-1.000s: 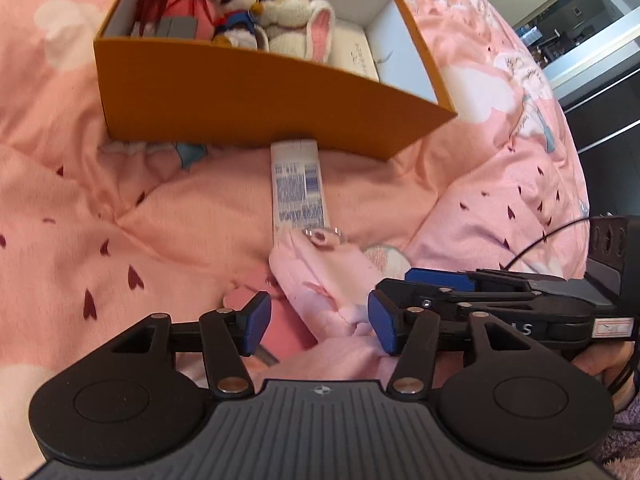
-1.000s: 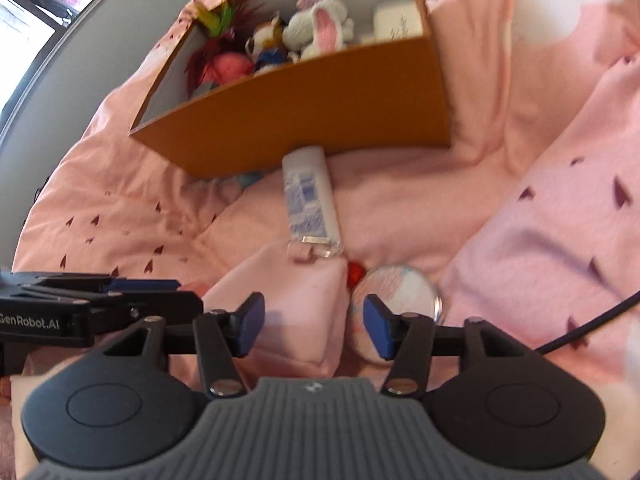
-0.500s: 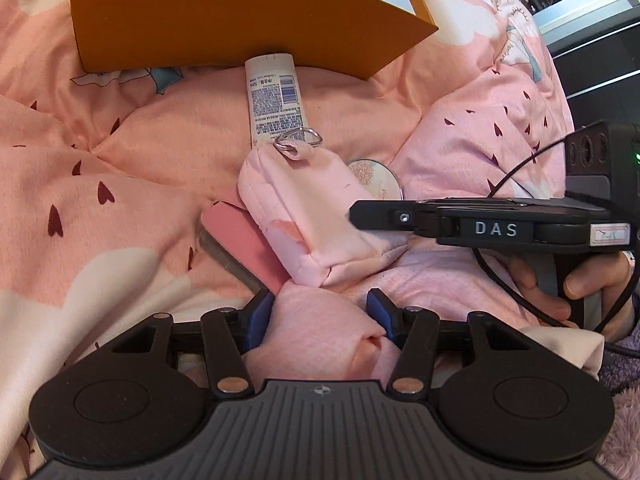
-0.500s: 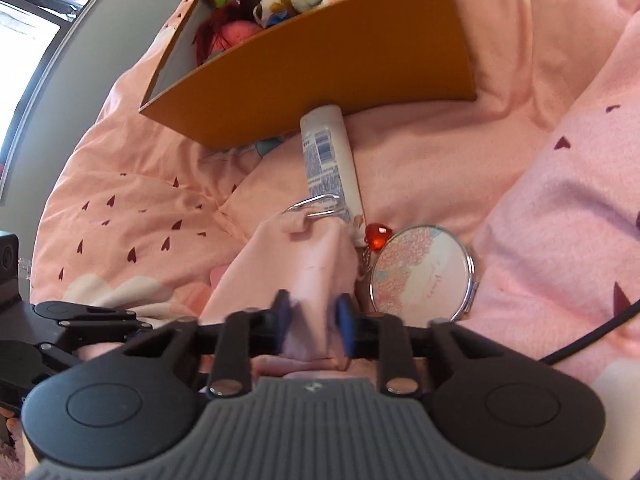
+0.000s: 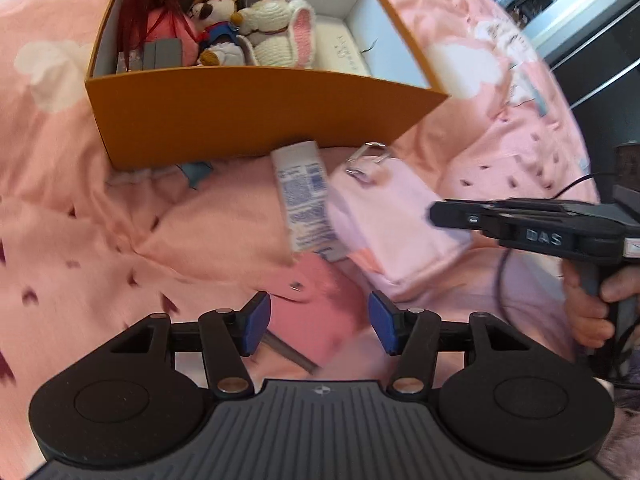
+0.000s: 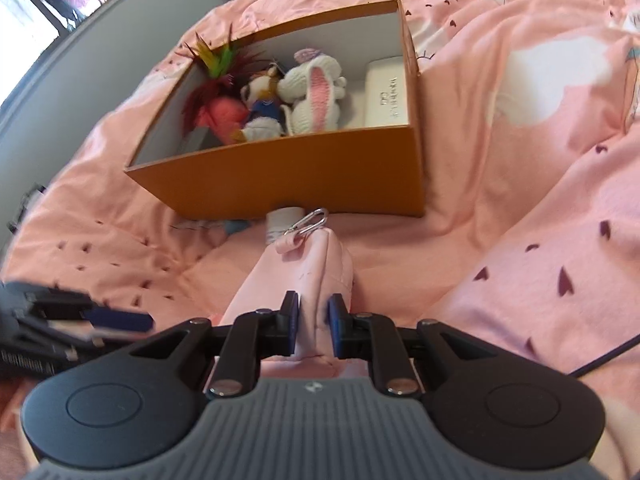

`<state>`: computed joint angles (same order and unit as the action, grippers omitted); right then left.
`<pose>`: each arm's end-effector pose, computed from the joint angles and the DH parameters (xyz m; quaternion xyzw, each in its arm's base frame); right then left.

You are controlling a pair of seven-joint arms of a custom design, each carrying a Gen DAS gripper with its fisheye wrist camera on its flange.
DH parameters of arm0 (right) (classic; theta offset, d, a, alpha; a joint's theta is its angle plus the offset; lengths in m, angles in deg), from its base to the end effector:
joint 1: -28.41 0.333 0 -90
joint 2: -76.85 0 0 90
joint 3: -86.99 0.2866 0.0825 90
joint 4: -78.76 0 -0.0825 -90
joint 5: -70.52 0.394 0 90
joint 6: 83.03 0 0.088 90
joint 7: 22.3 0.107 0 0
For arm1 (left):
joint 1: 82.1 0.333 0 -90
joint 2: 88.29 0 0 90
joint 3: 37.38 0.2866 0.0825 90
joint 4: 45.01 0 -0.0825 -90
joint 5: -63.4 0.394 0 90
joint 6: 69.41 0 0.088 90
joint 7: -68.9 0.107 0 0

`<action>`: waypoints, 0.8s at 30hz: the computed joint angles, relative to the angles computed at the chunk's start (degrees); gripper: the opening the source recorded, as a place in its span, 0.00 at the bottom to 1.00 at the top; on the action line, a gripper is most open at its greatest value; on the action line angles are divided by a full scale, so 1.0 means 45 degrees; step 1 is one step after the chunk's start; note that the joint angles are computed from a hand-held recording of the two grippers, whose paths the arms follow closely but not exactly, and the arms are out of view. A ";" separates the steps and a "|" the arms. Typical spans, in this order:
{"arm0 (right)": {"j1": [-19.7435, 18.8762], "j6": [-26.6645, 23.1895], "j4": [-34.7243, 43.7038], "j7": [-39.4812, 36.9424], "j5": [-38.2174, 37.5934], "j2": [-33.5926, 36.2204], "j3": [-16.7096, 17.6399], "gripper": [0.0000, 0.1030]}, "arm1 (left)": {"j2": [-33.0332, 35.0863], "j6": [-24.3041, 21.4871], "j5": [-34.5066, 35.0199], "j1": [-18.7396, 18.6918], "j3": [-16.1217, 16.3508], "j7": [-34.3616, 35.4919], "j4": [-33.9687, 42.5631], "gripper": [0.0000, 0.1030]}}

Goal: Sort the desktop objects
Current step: 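Grasp the pink card holder with the left tool while the right tool grasps the pink pouch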

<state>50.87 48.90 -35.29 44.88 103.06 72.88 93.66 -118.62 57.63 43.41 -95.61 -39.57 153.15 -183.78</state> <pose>0.5037 0.2949 0.5030 -0.8451 0.4435 0.0544 0.2935 0.4248 -0.1319 0.5038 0.6885 -0.6926 0.2133 0.0286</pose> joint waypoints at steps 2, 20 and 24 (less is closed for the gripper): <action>0.0044 0.0315 -0.0095 -0.0019 -0.0698 0.0019 0.0105 0.17 | 0.0696 -0.0423 0.0166 -0.0071 0.0185 0.0880 0.0521 0.63; -0.0233 -0.1644 0.1878 -0.0175 -0.0656 0.1887 0.0023 0.47 | 0.5847 -0.4572 -0.3344 0.2154 -0.0360 0.3595 0.3767 0.68; -0.0499 -0.2832 0.2980 0.0277 -0.0053 0.3032 0.0030 0.47 | 0.6138 -0.4606 -0.3865 0.2430 -0.0623 0.3581 0.3762 0.67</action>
<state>48.63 36.16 -21.88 46.13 102.82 86.52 93.80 -91.00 36.91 26.02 -84.68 -42.37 169.26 -166.86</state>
